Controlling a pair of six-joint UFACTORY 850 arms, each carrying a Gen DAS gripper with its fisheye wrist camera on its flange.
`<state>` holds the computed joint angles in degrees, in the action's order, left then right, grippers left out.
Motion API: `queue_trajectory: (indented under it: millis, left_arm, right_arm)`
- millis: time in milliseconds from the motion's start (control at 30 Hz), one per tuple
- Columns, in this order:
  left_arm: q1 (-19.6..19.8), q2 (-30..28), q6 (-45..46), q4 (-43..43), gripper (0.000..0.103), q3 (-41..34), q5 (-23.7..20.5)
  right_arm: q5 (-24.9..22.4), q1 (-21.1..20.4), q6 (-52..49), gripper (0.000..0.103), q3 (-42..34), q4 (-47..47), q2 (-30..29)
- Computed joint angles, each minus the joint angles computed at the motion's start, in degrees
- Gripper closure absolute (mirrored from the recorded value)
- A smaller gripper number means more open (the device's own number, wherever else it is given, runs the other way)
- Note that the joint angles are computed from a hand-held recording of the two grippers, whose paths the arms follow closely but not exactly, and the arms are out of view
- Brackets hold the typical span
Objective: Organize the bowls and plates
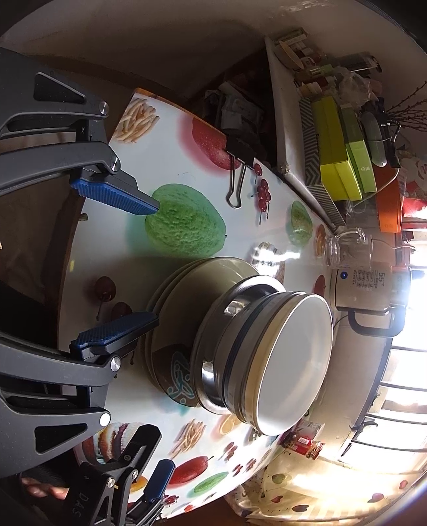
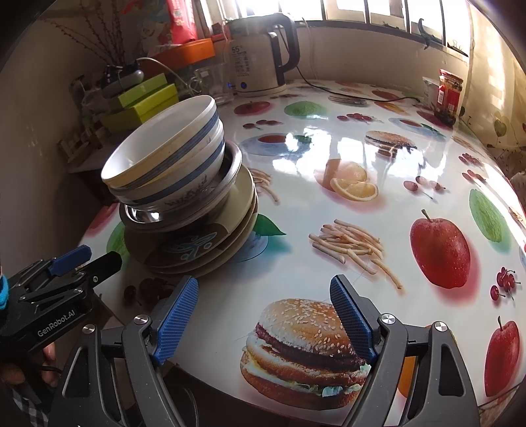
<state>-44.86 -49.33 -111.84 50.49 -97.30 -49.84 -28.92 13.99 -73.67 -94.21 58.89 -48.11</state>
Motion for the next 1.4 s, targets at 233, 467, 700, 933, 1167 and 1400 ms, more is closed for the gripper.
queue_trajectory:
  millis: [233, 467, 700, 933, 1167, 1400]
  left_arm:
    - [-0.1, -0.4, 0.8, -0.2, 0.041, -0.6, -0.5]
    - [-0.1, -0.4, 1.0, -0.4, 0.041, -0.7, -0.7]
    - [-0.2, -0.7, 1.6, -0.3, 0.041, -1.3, -1.4]
    - [-0.2, -0.8, 1.7, 0.1, 0.041, -1.5, -1.5]
    - [-0.3, -0.9, 1.8, 0.4, 0.041, -1.6, -1.5]
    - [-0.3, -0.9, 1.8, 0.4, 0.041, -1.7, -1.5]
  right_arm:
    - [0.0, -0.1, -0.4, 0.02, 0.1, 0.4, 0.0]
    - [0.1, 0.0, -0.6, 0.02, 0.2, 0.6, 0.1]
    - [0.2, 0.0, -0.6, 0.02, 0.2, 0.6, 0.1]
    - [0.2, 0.0, -0.5, 0.02, 0.1, 0.5, 0.1]
    - [0.3, 0.0, -0.7, 0.02, 0.2, 0.6, 0.2]
    - [0.3, 0.0, -0.6, 0.02, 0.2, 0.6, 0.2]
